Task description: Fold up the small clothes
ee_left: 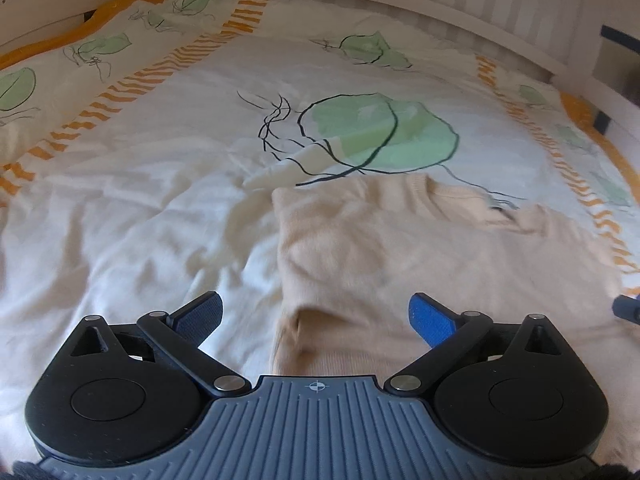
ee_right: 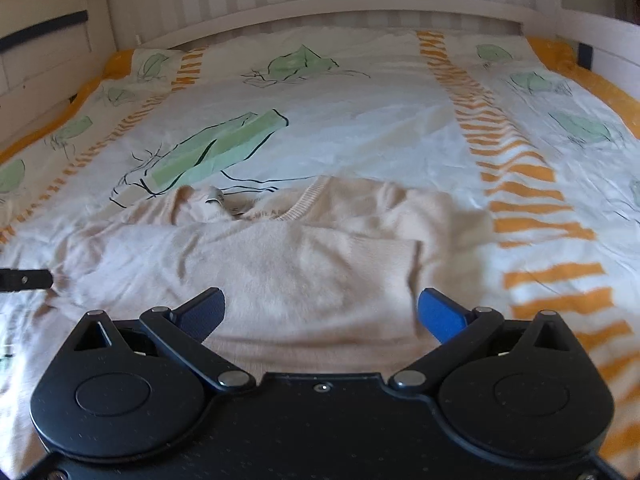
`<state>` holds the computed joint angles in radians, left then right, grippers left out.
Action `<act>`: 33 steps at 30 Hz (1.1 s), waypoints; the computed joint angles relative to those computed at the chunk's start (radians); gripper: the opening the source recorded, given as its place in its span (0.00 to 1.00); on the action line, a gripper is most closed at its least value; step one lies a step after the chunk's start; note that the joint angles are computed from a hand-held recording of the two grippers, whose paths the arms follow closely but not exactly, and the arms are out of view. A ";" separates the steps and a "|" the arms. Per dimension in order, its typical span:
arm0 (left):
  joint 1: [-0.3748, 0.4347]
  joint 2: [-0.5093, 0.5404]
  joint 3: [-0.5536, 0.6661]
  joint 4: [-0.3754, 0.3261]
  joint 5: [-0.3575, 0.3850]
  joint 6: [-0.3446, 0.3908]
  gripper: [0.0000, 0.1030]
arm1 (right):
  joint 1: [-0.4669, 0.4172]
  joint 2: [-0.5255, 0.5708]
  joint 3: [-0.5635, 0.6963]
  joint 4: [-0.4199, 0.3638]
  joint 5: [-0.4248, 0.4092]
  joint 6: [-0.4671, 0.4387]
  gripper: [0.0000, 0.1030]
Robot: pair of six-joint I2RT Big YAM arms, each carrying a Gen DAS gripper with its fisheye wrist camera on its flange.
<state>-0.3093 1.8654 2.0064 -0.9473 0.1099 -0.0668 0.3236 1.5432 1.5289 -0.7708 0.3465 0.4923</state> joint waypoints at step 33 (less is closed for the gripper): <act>0.069 -0.359 -0.391 -0.294 0.176 0.226 0.98 | 0.166 -0.378 -0.223 -0.390 -0.218 0.391 1.00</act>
<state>-0.2406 1.5068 1.6157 -1.2415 0.2856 0.1591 0.4901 1.1655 1.3058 -1.1611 0.1288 0.8833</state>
